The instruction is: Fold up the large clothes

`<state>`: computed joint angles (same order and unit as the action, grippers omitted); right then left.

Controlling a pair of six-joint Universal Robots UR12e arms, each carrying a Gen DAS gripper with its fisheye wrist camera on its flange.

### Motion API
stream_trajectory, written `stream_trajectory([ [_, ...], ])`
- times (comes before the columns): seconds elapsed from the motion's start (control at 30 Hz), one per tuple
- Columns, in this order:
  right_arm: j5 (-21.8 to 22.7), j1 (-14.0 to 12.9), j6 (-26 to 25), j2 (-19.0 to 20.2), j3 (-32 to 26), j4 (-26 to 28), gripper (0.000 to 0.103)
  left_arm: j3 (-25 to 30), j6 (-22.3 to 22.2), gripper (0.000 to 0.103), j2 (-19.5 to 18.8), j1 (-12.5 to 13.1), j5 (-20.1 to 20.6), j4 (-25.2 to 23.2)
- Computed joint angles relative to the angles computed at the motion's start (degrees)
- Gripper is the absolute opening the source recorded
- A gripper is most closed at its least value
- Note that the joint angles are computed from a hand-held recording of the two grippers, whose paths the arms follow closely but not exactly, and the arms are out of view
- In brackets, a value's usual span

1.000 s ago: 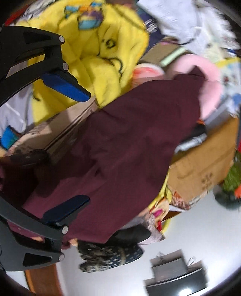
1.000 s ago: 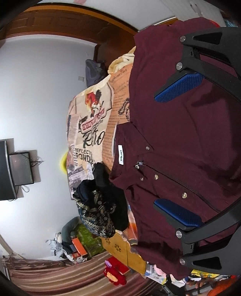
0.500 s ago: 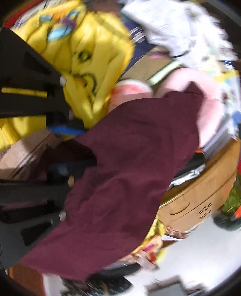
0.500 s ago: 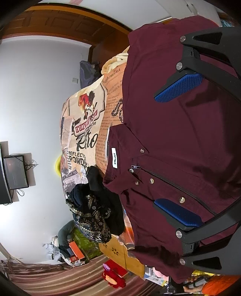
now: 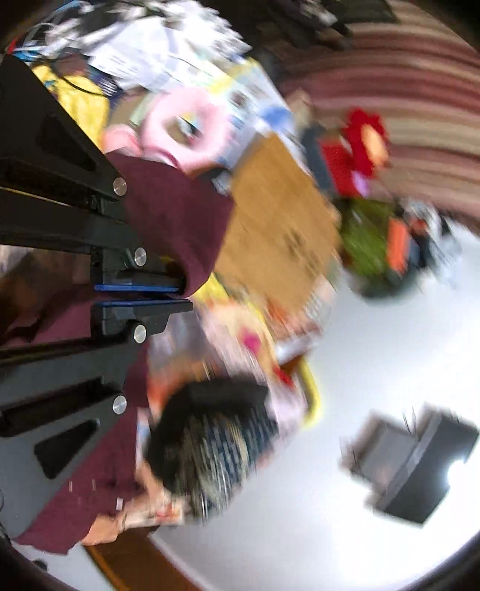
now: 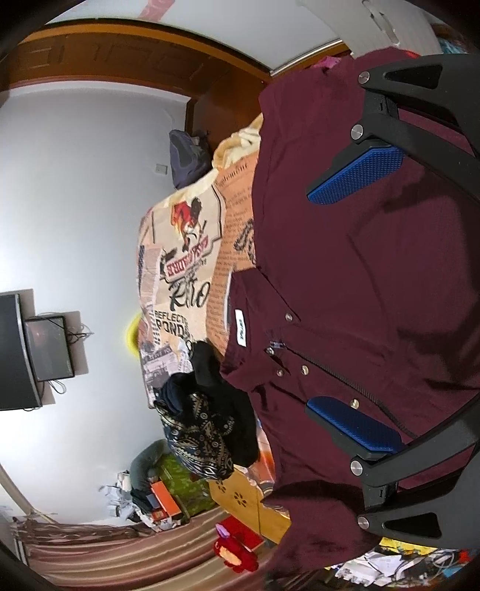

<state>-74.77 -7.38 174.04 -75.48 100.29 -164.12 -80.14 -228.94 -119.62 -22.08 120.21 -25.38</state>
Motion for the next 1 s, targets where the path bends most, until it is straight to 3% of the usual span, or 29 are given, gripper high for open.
stream_trajectory([
  [0.2, 0.3, -1.2, -0.1, -0.5, 0.7, -1.9, 0.103, 11.5, 14.7, 0.002, -5.3, -4.2, -2.6, 6.9],
  [0.33, 0.8, -1.9, 0.0, -0.7, 1.2, -2.6, 0.103, 18.8, 21.3, 0.002, -9.3, -6.4, -8.9, 6.7],
  [0.47, 1.0, -2.6, 0.3, -0.9, 1.8, -3.0, 0.103, 27.4, 27.4, 0.002, -14.6, -9.0, -14.4, 0.1],
  [0.57, 1.0, -3.3, 0.0, -1.3, 2.5, -2.8, 0.103, 32.7, 28.9, 0.002, -18.0, -10.0, -20.2, -7.6],
  [0.7, 0.5, -3.9, -0.7, -1.8, 3.4, -2.1, 0.103, 37.4, 30.1, 0.002, -21.6, -11.2, -24.9, -16.0],
  [0.9, -0.2, -4.3, -2.4, -2.2, 4.1, -0.2, 0.103, 39.1, 31.6, 0.003, -23.5, -12.4, -29.3, -23.7],
  [1.0, -0.4, -4.2, -3.5, -2.4, 4.4, 0.0, 0.103, 40.5, 32.7, 0.015, -24.3, -12.7, -30.2, -28.3],
])
